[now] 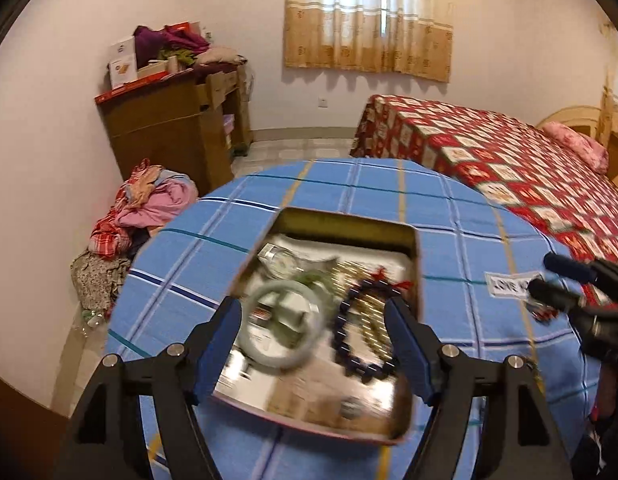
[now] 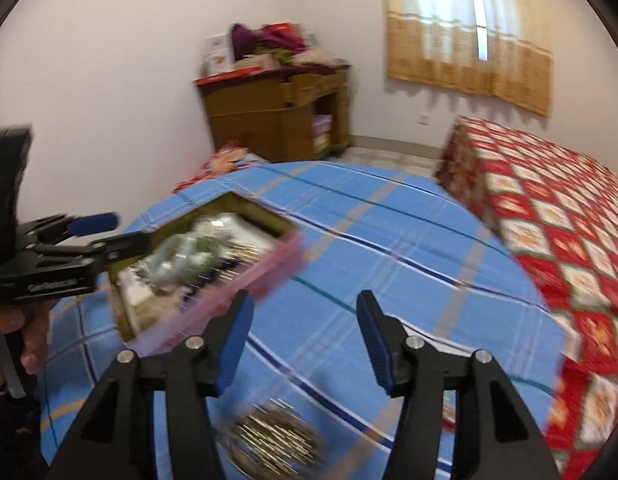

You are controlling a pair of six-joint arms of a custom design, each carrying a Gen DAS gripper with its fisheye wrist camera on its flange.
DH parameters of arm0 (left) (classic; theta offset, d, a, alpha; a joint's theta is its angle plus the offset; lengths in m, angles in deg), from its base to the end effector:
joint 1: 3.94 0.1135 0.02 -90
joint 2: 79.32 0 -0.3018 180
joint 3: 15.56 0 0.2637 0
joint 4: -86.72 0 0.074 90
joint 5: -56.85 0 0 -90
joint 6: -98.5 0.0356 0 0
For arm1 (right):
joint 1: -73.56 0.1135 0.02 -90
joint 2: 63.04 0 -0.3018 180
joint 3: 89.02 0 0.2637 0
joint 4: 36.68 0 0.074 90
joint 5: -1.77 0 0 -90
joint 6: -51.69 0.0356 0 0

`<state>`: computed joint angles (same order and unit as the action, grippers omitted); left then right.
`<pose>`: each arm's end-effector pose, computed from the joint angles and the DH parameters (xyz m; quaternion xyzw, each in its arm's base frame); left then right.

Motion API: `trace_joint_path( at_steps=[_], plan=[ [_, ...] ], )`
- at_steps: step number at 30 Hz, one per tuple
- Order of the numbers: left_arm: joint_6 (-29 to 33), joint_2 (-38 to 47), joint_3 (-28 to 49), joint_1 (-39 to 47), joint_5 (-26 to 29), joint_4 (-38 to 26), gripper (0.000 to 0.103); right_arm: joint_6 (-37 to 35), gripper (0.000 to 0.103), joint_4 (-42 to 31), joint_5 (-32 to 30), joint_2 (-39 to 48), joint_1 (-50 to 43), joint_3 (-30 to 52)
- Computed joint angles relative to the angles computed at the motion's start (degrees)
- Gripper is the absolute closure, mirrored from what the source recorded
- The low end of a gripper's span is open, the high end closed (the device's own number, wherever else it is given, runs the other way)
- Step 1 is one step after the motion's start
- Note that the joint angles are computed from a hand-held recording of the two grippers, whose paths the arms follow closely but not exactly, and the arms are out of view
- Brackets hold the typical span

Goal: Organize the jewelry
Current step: 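Move the right tool to the small red charm and close on it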

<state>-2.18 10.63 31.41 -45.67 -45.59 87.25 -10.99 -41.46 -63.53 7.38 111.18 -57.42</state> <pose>0.2237 -0.1892 0.1621 0.2014 0.8882 -0.0880 0.4034 0.1685 0.1111 0.1592 0.0033 0.9018 0.0407 0.4302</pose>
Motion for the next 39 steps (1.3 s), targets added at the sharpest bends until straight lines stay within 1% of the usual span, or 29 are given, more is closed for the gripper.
trace_joint_path(
  at_steps=[4,6,9,13,18,21,24,26,30,31,32,34,36,39],
  plan=[
    [-0.6,0.0,-0.5,-5.0,-2.6,-0.2,0.029,2.7,0.045,-6.1,1.0,-8.9,-3.1,-4.6],
    [-0.6,0.3,-0.4,-7.1,-3.6,-0.4,0.029,3.6,0.045,-8.1,0.9,-11.9,-4.3,-6.2],
    [-0.6,1.5,0.2,-8.9,-4.9,-0.7,0.029,5.1,0.044,-10.1,1.2,-14.8,-4.7,-7.9],
    [-1.2,2.1,0.3,-8.9,-4.8,-1.0,0.029,6.7,0.044,-12.5,1.4,-18.9,-4.9,-10.7],
    [-2.1,2.2,-0.8,-8.7,-4.7,-0.2,0.029,7.9,0.044,-13.9,2.1,-19.8,-3.3,-12.1],
    [-2.6,2.0,-1.5,-8.1,-4.3,0.1,0.029,7.2,0.044,-12.3,2.4,-18.8,-2.8,-12.4],
    [-2.9,1.5,-2.2,-7.5,-3.9,0.4,0.029,6.2,0.044,-9.4,2.5,-16.0,-2.6,-12.3],
    [-3.1,0.8,-2.6,-6.8,-3.7,0.7,0.029,5.1,0.044,-6.2,1.9,-13.3,-3.3,-12.3],
    [-3.5,0.2,-2.8,-5.8,-3.3,0.4,0.029,1.3,0.045,2.1,-0.3,-5.1,-6.0,-11.3],
    [-3.6,0.2,-2.8,-5.9,-3.1,0.4,0.029,0.0,0.045,4.7,-1.7,-2.2,-7.3,-10.9],
    [-3.6,0.1,-2.8,-6.2,-2.9,0.4,0.029,-0.5,0.048,6.2,-2.3,-0.2,-7.7,-10.6],
    [-3.3,-0.4,-2.9,-7.3,-3.0,0.6,0.029,-0.9,0.089,7.1,-3.1,2.6,-8.2,-9.9],
    [-2.8,-0.6,-2.9,-8.9,-3.7,0.8,0.029,-0.1,0.092,6.7,-2.3,1.9,-7.0,-10.3],
    [-2.1,-0.2,-2.7,-10.8,-3.1,1.4,0.029,1.1,0.095,4.5,-0.8,-0.9,-4.6,-10.8]
  ],
)
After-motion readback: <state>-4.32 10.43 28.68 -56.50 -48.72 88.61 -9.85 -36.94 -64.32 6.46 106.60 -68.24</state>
